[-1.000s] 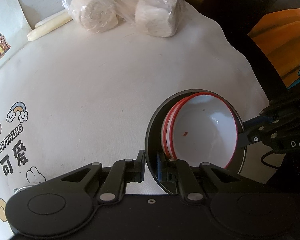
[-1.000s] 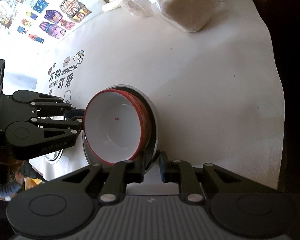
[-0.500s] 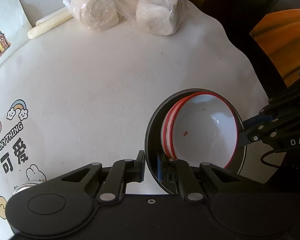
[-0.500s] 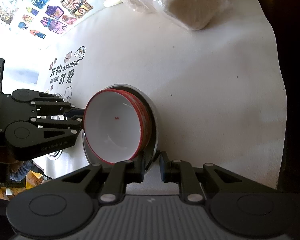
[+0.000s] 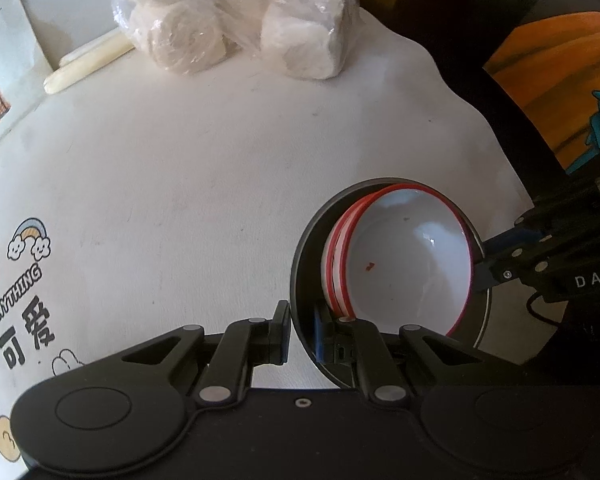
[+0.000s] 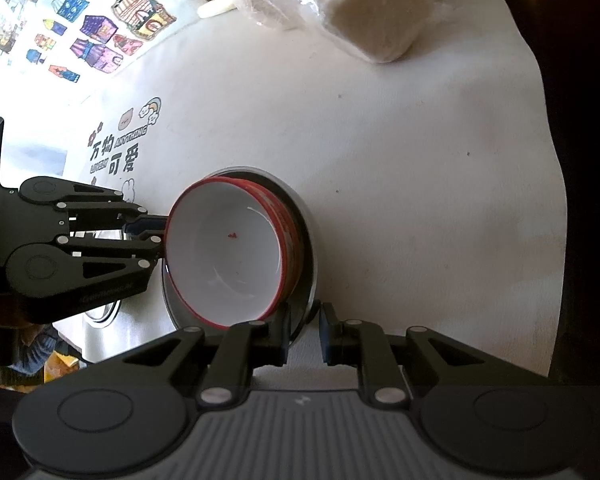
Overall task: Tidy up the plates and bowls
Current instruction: 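Lift the steel bowl with its white bowls using both tools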
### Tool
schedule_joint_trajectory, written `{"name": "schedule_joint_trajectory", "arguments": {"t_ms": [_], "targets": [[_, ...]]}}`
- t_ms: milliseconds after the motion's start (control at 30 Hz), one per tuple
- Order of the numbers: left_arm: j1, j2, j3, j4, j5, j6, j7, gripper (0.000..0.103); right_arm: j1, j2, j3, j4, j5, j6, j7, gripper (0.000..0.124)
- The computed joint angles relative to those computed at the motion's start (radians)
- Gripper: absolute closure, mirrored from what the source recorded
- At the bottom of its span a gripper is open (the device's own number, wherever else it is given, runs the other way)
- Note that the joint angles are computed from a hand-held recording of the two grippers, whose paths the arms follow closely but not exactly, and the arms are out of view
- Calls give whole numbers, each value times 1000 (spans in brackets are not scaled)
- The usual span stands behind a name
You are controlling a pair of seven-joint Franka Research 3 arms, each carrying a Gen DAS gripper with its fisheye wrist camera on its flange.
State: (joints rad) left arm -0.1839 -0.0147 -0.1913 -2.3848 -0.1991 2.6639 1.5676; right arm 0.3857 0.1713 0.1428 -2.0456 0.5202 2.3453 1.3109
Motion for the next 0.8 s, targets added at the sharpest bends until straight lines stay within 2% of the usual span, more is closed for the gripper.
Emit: {"name": "schedule_joint_trajectory", "arguments": {"t_ms": [367, 533, 800], "targets": [[1, 9, -2, 12, 7, -2, 49, 92, 32, -42, 4, -80, -38, 100, 153, 108], [4, 16, -3, 22, 0, -11, 75, 92, 31, -61, 8, -122, 6, 146, 173, 108], [9, 24, -7, 32, 3, -10, 81, 92, 32, -43, 10, -110, 7, 154, 191, 108]]}}
